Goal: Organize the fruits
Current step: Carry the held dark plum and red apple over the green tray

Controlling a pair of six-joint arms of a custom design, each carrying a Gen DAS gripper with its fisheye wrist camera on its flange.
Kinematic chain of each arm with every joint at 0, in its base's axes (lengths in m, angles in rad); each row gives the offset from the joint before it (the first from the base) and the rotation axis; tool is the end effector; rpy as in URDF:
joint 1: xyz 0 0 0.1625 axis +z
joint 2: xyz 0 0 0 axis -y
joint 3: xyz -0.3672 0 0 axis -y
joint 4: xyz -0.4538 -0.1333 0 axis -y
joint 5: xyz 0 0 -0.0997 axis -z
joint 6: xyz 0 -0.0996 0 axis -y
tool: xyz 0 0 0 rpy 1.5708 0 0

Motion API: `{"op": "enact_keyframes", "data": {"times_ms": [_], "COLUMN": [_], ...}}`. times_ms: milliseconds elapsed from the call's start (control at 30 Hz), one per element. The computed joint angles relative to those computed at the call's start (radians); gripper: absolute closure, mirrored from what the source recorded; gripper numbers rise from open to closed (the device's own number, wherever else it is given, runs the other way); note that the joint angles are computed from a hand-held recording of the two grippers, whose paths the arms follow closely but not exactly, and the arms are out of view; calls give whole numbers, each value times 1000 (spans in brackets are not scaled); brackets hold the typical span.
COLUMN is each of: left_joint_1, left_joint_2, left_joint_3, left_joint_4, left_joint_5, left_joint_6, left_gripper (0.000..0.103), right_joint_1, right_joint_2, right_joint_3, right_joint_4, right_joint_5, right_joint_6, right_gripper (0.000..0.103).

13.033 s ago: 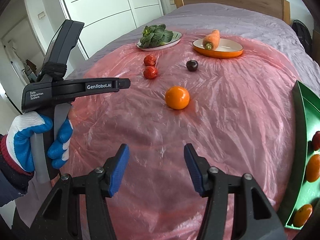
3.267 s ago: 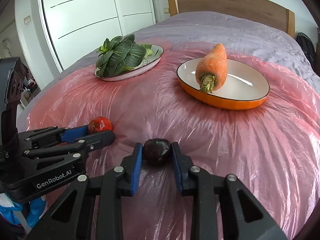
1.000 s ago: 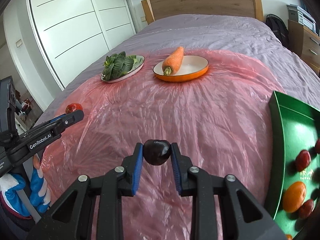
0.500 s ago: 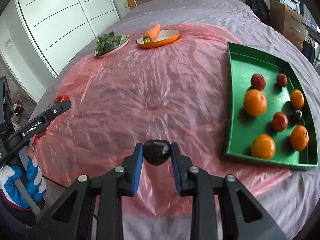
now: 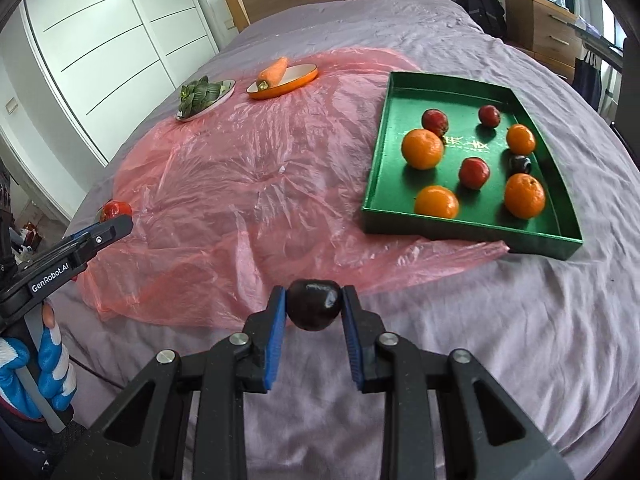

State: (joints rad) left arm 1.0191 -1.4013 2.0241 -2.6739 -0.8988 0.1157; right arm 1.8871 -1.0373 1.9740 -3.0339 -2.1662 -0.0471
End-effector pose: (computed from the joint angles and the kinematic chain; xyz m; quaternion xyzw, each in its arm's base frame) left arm -0.1246 -0.5750 0.2367 0.2263 0.8921 -0.2885 0.2641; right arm 0.2550 -0.5302 0.0919 0.0917 -0.9217 0.2845 0.2473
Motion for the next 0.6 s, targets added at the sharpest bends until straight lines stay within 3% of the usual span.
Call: {"op": "enact_keyframes", "data": {"times_ms": [333, 600], "left_joint_1": [-91, -117], "left_joint_2": [33, 148], "left_joint_3": [16, -78], "left_joint_4": [83, 106], "left_joint_5": [-36, -110], "left_joint_6": [-12, -2], "left_gripper": [77, 77], "right_joint_1": [-62, -116], "right_joint_2": [-158, -200], "right_joint_3": [148, 151], "right_joint_4": [-122, -198], "right_joint_5": [-1, -8], "right_joint_6": [-6, -85], "right_gripper": [57, 57]}}
